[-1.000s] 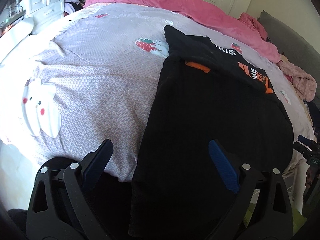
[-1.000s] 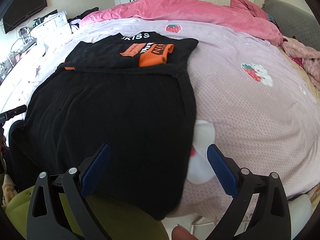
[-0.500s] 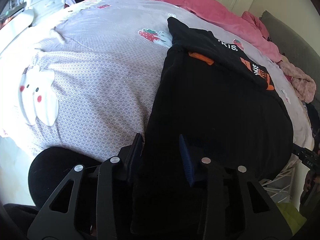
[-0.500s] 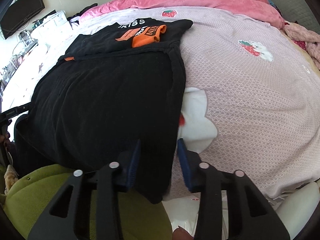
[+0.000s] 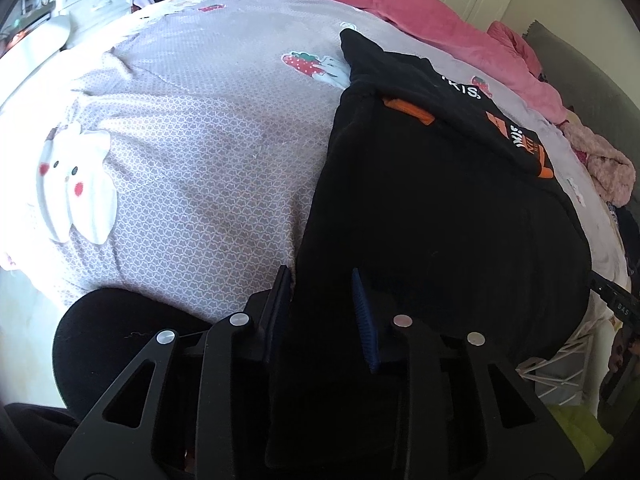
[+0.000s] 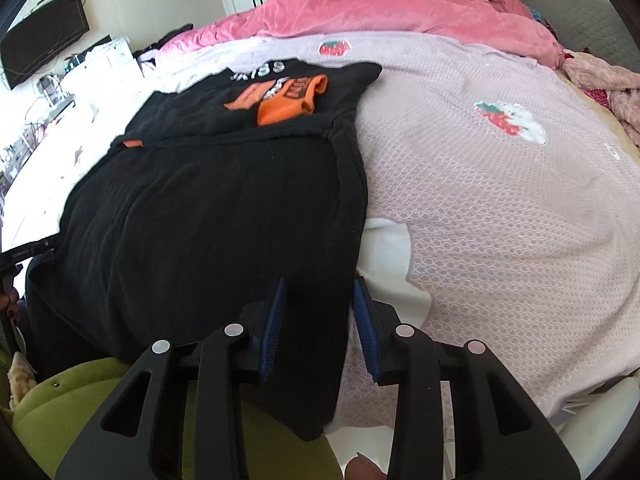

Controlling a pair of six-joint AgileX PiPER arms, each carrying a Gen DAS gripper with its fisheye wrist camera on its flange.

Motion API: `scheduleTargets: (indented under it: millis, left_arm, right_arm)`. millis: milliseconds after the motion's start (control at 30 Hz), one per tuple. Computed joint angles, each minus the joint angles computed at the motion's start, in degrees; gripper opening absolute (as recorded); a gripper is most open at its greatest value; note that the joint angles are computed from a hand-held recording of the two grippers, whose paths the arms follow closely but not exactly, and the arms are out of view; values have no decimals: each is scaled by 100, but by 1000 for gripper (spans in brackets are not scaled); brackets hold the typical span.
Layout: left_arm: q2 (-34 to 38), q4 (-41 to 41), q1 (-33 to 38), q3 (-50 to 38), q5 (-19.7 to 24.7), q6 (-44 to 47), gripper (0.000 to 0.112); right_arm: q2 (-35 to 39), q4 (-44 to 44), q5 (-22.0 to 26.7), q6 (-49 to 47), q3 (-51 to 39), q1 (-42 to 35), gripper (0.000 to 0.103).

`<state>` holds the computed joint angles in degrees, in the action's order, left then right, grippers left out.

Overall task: Fold small clothes
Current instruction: 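Grasp the black shirt hem with the left tool while the right tool grasps it too, then lift the hem with both tools, fold it onto the collar, open both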

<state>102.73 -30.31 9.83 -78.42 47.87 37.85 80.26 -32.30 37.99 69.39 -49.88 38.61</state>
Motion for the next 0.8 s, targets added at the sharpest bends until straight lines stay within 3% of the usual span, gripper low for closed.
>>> scheduleTargets:
  millis: [67,100,200,433,567,800]
  left_arm:
    - [-49,38,-15,44,-91,-29,10]
    - [-67,-34,26,49,-95,-3,8]
    - [-96,-344,187,-7,25,162,1]
    - [-266,-816,293,-264,414,321,0]
    - [-109,-834,121,-821,576,67,0]
    - [846,-537,-291,-2554,785,-822,0]
  right_arm:
    - [49,-46,-18,21,-12,8,25]
    - [26,-91,-26,39,-10,30,9]
    - [-170,-64,-168,-73,26,-18,8]
    - [-482,-466,-441,-78,-155,-228,8]
    - [-385,-500,-696,-311,-396,-600,8]
    - [24,-466,-1143,-535,-844,-1380,8]
